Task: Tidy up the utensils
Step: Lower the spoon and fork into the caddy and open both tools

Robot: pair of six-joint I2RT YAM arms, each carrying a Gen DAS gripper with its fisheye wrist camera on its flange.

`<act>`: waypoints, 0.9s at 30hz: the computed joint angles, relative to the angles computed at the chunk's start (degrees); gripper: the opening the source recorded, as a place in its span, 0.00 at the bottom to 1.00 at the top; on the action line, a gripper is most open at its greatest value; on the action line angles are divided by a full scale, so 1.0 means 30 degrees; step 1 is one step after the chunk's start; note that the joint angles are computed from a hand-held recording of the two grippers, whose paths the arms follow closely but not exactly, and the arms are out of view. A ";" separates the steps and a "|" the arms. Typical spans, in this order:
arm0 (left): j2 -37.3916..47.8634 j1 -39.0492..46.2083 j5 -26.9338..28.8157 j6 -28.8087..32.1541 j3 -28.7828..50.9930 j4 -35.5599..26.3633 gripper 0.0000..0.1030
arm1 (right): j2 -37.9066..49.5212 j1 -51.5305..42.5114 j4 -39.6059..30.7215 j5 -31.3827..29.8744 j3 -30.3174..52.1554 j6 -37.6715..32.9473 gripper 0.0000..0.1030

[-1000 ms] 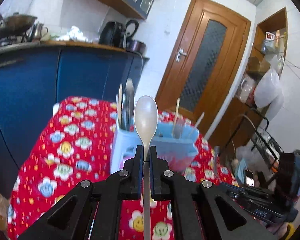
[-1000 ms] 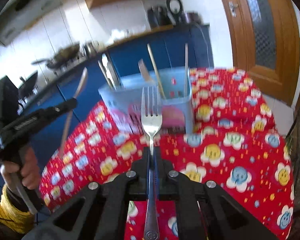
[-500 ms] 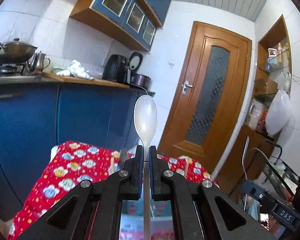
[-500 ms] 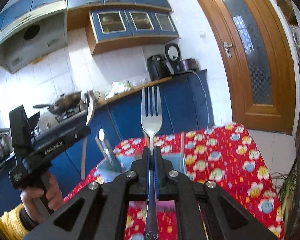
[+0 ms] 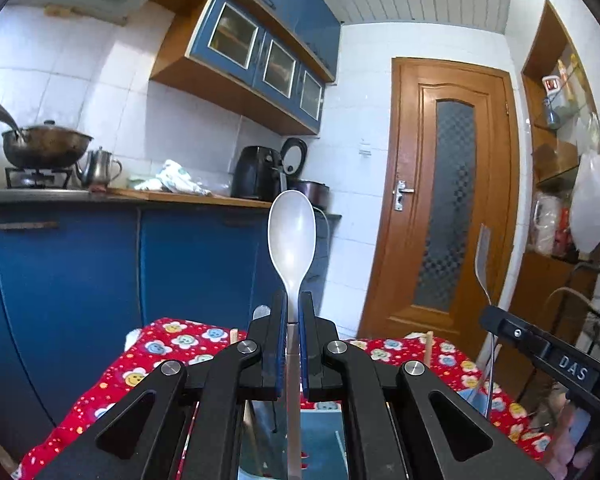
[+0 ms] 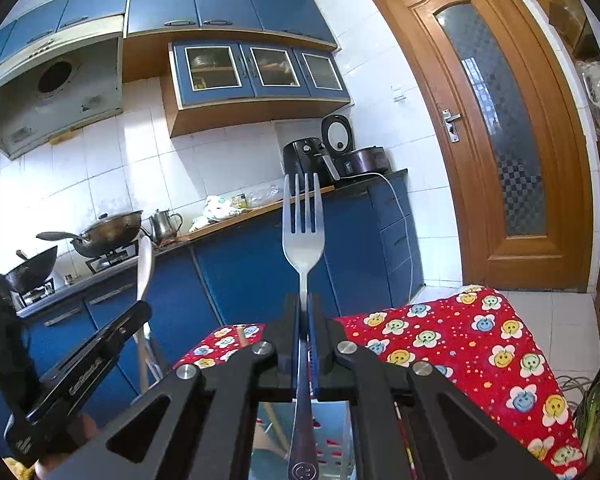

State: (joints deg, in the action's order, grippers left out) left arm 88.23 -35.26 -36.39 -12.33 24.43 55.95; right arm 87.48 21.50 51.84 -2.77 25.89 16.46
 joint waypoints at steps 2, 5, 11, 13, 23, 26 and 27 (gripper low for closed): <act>0.0637 -0.0224 -0.0585 0.0410 -0.0267 0.1247 0.05 | 0.0404 0.0149 0.0436 0.0101 -0.0083 -0.0157 0.05; 0.1150 -0.0440 -0.0804 0.0603 -0.0424 0.1963 0.05 | 0.0867 0.0438 0.0999 0.0294 -0.0267 -0.0558 0.05; 0.1366 -0.0446 -0.0503 0.0515 -0.0499 0.1871 0.05 | 0.1506 0.0560 0.1137 0.0255 -0.0209 -0.0909 0.05; 0.1374 -0.0374 -0.0429 0.0452 -0.0582 0.1803 0.05 | 0.1588 0.0641 0.1042 0.0264 -0.0227 -0.0987 0.05; 0.0758 -0.0349 0.0104 -0.0613 -0.0344 -0.0434 0.12 | 0.0751 0.0964 -0.1471 0.0045 -0.0054 -0.1348 0.12; 0.0175 -0.0299 0.0684 -0.0891 -0.0446 -0.1188 0.23 | 0.0435 0.0847 -0.1759 -0.0206 -0.0158 -0.1008 0.15; 0.0010 -0.0382 0.0732 -0.0874 -0.0435 -0.1436 0.25 | 0.0211 0.0769 -0.1861 -0.0368 -0.0235 -0.0849 0.19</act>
State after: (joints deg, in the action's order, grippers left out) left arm 88.26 -36.40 -34.19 -14.95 23.12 51.64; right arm 88.11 23.81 46.26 -3.87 25.19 13.91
